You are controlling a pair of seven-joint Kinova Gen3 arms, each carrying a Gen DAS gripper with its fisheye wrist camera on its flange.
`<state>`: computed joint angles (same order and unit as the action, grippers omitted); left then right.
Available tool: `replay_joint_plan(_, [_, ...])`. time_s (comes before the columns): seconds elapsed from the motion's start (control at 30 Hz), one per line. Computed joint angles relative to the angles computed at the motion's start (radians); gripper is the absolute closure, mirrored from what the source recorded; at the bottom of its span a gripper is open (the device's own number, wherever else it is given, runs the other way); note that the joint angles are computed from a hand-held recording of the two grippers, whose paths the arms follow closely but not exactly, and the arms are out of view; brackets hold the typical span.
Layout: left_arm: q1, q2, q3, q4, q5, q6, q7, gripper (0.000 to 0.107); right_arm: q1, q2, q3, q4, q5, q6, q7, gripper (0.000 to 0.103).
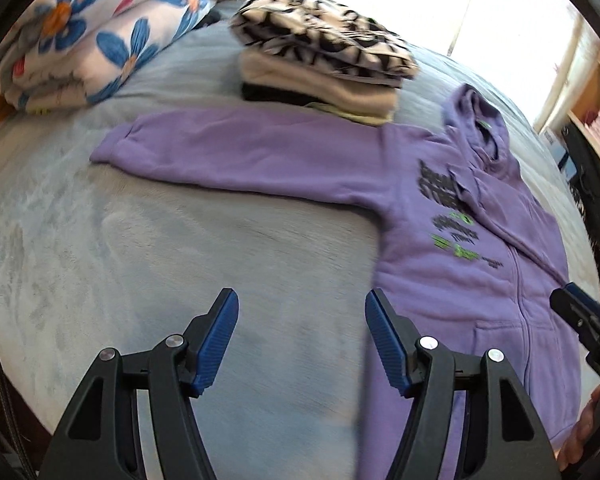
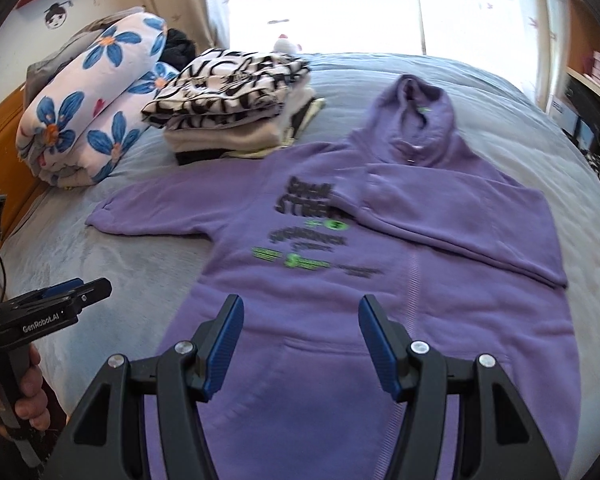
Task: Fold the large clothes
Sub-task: 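Move the left tool to the other sleeve cuff and grasp it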
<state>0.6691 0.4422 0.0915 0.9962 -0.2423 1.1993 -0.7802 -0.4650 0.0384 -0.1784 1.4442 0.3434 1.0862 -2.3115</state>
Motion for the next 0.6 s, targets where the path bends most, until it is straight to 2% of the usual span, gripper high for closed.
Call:
replay_joint_plan(0.17, [-0.158, -0.029, 0.012, 0.114, 0.129, -0.131, -0.069, 0.043, -0.044, 0.091, 0.003, -0.07, 0.041, -0.019, 0.002, 0.043])
replay_joint_plan(0.37, [-0.346, -0.007, 0.026, 0.2, 0.302, -0.259, -0.178, 0.043, -0.108, 0.217, 0.05, -0.169, 0.073, -0.028, 0.009, 0.043])
replay_joint_plan(0.47, [-0.427, 0.026, 0.035, 0.216, 0.386, -0.303, -0.235, 0.043, -0.13, 0.285, 0.08, -0.224, 0.076, -0.023, 0.015, 0.043])
replay_joint_plan(0.6, [-0.514, 0.071, 0.057, 0.218, 0.494, -0.359, -0.306, 0.043, -0.124, 0.345, 0.108, -0.274, 0.028, -0.03, 0.03, 0.043])
